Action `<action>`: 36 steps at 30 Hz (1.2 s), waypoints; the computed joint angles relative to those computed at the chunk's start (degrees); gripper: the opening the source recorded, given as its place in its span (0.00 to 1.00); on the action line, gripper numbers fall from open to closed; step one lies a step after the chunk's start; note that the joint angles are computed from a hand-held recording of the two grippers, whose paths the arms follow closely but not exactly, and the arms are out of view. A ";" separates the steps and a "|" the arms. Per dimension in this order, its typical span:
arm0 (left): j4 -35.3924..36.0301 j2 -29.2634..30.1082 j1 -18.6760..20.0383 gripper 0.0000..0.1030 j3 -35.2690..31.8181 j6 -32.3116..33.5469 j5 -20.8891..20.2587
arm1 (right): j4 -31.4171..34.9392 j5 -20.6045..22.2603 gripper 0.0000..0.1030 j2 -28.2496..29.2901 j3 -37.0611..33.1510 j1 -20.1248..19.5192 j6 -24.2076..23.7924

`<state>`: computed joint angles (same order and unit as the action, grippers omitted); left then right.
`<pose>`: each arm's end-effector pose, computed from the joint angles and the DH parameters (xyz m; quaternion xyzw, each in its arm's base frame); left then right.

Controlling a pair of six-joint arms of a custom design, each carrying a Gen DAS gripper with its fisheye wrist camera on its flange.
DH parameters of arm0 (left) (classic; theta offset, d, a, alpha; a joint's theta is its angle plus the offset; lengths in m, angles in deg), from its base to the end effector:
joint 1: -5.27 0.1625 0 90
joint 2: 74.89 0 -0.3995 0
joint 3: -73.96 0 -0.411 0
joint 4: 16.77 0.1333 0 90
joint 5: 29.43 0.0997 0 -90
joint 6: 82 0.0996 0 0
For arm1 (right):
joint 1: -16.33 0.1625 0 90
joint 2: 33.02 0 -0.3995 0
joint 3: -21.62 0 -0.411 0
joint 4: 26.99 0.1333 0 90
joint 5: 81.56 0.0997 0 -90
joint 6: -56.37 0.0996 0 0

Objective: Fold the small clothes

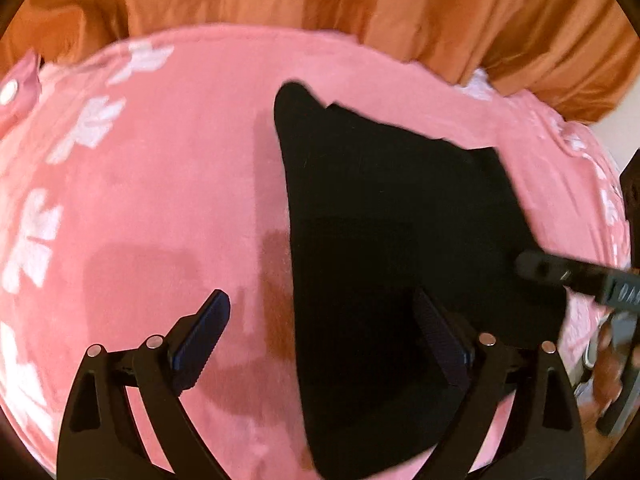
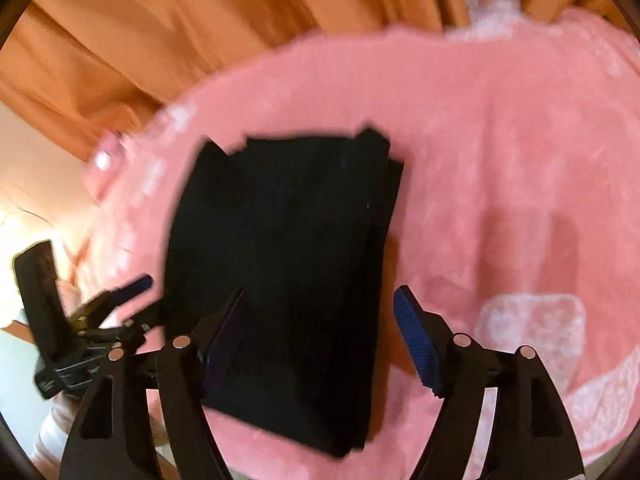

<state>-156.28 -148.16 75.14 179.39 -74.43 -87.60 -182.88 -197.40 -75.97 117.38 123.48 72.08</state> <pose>-0.0263 -0.6117 0.2753 0.1874 0.9329 -0.1738 0.2536 0.2800 -0.6025 0.0425 -0.0133 -0.9686 0.1693 0.1817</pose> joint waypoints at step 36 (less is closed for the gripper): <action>6.12 -0.83 -2.63 0.23 -8.23 -0.59 -15.24 | -15.45 5.86 0.16 -3.20 2.68 5.48 -10.30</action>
<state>-150.16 -149.00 72.52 171.15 -75.01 -102.83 -198.33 -191.54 -79.18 120.05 128.96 61.78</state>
